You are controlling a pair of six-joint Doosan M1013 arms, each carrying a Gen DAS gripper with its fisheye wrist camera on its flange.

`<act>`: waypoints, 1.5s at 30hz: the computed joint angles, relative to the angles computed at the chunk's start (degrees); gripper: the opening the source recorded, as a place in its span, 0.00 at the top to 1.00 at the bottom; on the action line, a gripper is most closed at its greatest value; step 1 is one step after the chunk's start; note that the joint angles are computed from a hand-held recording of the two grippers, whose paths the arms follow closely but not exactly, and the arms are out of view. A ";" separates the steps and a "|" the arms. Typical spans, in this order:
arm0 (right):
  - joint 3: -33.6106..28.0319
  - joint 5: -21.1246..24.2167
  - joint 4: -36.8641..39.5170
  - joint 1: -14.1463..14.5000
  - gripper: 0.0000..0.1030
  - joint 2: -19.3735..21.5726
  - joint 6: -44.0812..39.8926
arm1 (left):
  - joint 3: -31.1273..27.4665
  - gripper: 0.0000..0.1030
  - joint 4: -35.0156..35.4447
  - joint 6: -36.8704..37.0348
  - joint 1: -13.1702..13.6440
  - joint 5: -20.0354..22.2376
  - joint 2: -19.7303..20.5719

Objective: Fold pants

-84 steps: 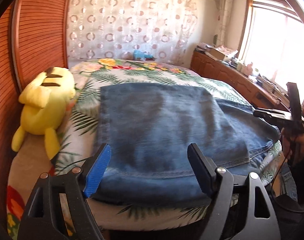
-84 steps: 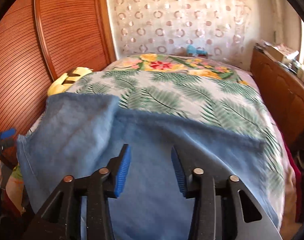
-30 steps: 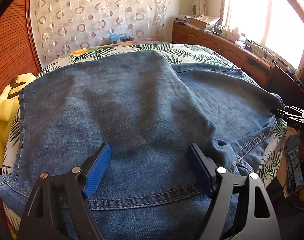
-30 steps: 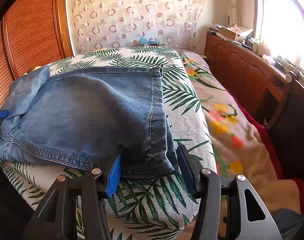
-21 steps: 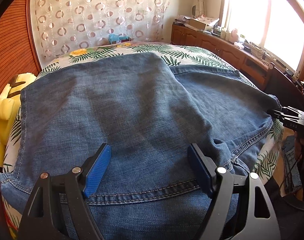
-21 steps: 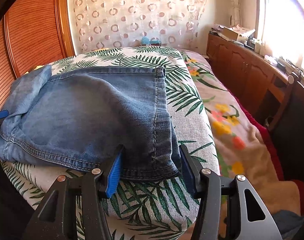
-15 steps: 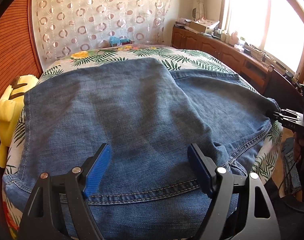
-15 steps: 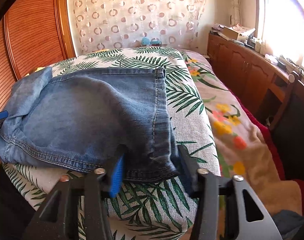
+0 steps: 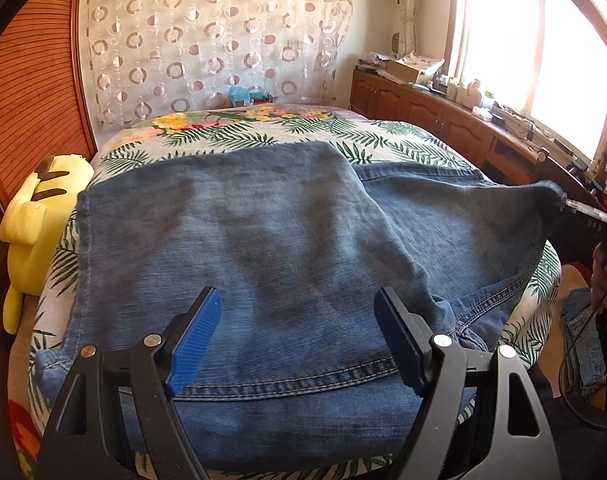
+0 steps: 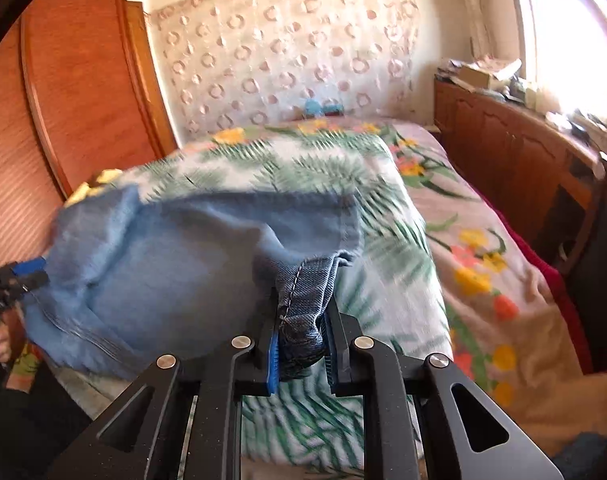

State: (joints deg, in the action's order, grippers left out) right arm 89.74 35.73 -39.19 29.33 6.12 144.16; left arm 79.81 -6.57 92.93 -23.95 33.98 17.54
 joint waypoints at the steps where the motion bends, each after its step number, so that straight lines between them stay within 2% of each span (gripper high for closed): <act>1: -0.64 -0.26 -0.41 0.35 0.83 0.21 -0.52 | 0.15 0.23 -0.05 -0.07 0.19 -0.22 -0.16; 6: -4.45 -2.95 -0.77 2.23 0.83 1.86 -5.95 | 0.81 0.23 0.61 -1.14 1.13 -1.37 -0.85; 9: -6.63 -4.19 -5.15 3.79 0.83 3.07 -5.60 | 0.99 0.23 1.92 -2.53 1.53 -1.71 -1.08; 13: -9.64 -6.32 -2.70 4.50 0.83 4.68 -10.61 | 1.51 0.23 1.68 -3.28 2.31 -2.78 -1.58; 21: -15.74 -11.17 10.14 4.72 0.83 8.45 -27.88 | 2.85 0.23 2.22 -4.50 3.38 -4.87 -2.83; 24: -18.43 -12.03 20.18 4.28 0.83 10.84 -37.79 | 3.37 0.23 3.41 -6.15 3.73 -5.08 -3.16; 27: -21.01 -10.77 28.91 3.66 0.83 13.18 -46.26 | 3.79 0.23 3.67 -6.87 4.29 -5.04 -3.27; 31: -25.59 -6.04 39.39 2.32 0.83 16.59 -55.34 | 4.44 0.23 3.54 -7.70 4.98 -5.13 -3.43; 34: -29.95 -1.49 39.37 1.97 0.82 19.42 -54.86 | 4.74 0.23 3.54 -8.16 5.39 -5.10 -3.37; 38: -34.15 2.67 38.07 1.90 0.73 21.83 -53.76 | 4.92 0.23 2.89 -8.10 5.75 -5.21 -3.21; 40: -35.11 3.31 38.28 1.87 0.62 22.18 -54.40 | 4.91 0.23 2.48 -7.67 5.86 -5.27 -3.17; 45: -35.25 2.23 36.58 2.10 0.57 22.00 -53.81 | 5.06 0.23 1.78 -6.72 5.72 -5.57 -3.20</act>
